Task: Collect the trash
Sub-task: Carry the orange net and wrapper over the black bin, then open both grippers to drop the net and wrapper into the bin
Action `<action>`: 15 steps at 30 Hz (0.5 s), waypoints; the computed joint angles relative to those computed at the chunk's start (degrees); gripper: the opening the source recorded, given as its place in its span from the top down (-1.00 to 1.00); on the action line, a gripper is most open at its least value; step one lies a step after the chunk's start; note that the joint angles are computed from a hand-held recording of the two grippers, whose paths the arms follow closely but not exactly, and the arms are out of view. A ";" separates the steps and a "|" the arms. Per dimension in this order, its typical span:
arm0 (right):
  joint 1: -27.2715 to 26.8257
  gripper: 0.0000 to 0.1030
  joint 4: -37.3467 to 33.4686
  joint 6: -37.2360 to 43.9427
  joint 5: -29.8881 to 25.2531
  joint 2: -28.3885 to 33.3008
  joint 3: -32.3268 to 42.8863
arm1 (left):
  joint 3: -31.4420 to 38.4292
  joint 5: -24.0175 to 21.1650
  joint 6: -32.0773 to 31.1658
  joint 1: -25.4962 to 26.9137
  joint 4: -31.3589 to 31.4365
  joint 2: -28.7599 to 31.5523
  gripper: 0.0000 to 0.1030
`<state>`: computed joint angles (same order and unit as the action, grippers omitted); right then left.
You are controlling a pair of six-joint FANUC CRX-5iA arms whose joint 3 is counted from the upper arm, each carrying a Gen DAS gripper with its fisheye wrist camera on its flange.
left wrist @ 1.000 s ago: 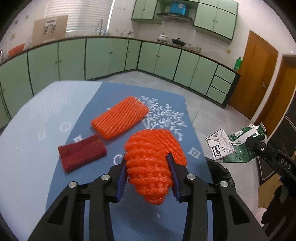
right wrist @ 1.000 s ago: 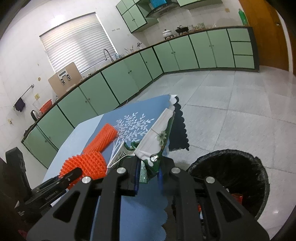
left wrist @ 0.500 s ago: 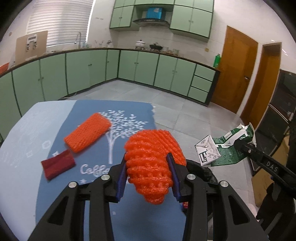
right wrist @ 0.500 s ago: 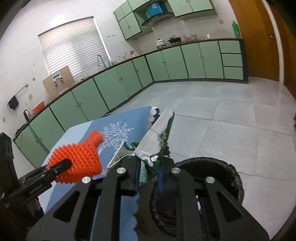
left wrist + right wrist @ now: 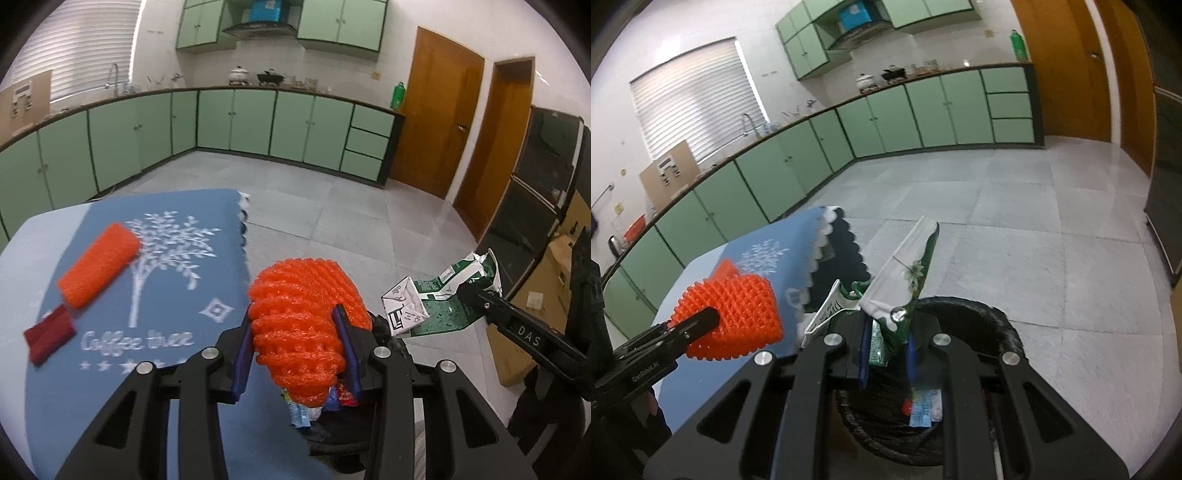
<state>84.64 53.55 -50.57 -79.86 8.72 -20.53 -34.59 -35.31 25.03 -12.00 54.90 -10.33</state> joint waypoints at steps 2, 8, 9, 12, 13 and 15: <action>0.11 0.73 -1.51 -1.42 0.25 -0.56 -1.18 | 0.77 1.31 0.95 -1.86 -1.48 1.64 0.22; -0.42 0.73 -4.14 -4.92 2.33 -1.33 -3.49 | 3.25 3.07 5.59 -5.58 -6.62 6.16 0.22; -0.55 0.73 -4.33 -5.53 2.78 -1.49 -4.04 | 3.36 3.46 5.92 -6.07 -7.00 6.47 0.22; -1.09 0.73 -4.74 -5.97 3.50 -1.56 -4.53 | 4.45 4.11 7.80 -7.38 -9.14 7.99 0.21; -1.60 0.72 -4.98 -5.58 3.74 -1.54 -4.59 | 4.97 3.98 8.59 -7.55 -9.92 8.47 0.20; -2.26 0.72 -5.55 -5.02 4.21 -1.55 -4.75 | 6.31 3.47 10.91 -7.81 -12.13 9.70 0.17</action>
